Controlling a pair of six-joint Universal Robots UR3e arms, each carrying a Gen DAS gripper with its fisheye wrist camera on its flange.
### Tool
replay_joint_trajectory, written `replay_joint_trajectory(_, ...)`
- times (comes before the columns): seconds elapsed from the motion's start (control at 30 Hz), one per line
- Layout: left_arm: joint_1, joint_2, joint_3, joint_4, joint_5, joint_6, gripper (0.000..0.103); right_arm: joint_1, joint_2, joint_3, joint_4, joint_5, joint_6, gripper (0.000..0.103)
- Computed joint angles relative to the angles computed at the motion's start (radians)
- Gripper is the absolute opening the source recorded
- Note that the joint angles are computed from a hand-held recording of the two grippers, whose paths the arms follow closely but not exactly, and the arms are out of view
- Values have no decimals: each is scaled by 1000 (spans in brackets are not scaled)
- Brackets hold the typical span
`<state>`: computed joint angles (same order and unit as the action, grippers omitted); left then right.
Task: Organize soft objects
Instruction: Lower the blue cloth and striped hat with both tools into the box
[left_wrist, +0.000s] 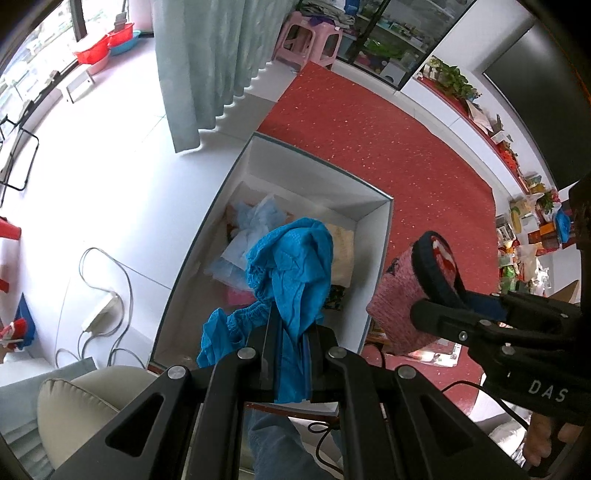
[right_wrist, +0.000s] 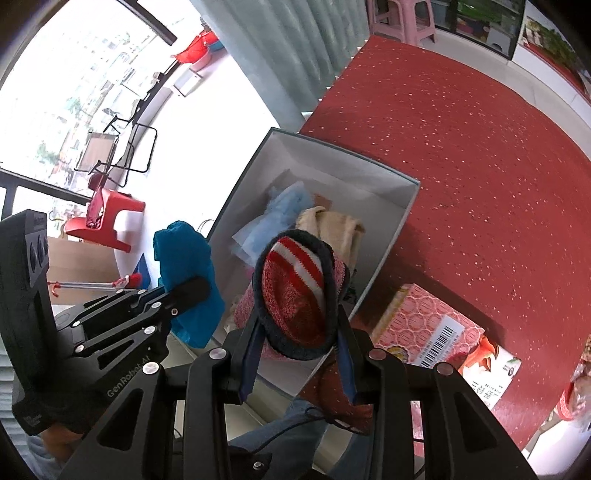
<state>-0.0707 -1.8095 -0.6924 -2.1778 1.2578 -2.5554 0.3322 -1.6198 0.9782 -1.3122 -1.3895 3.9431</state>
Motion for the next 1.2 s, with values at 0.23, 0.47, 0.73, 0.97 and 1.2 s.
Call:
replay_joint_trajectory(0.23,10,-11,13,-11,13,-3,9,-7,34,-13,-10,21,-22,37)
replay_joint_trajectory(0.47,9,-19,-17,17,42,-25,9,-10,73,-31,-15,27,-35,37)
replay_joint_trajectory(0.73,-15,-28,-54,48,78,-39,9,-20,94,-26,-23,27,-41,37)
replay_joint_trajectory(0.97,-28,-33,-61,55,92,-42,9,-31,92,-8,-24,28,-45,37)
replay_joint_trajectory(1.2,-33,-37,-62,59,98,-39,9,-50,67,31,-36,33,-45,37)
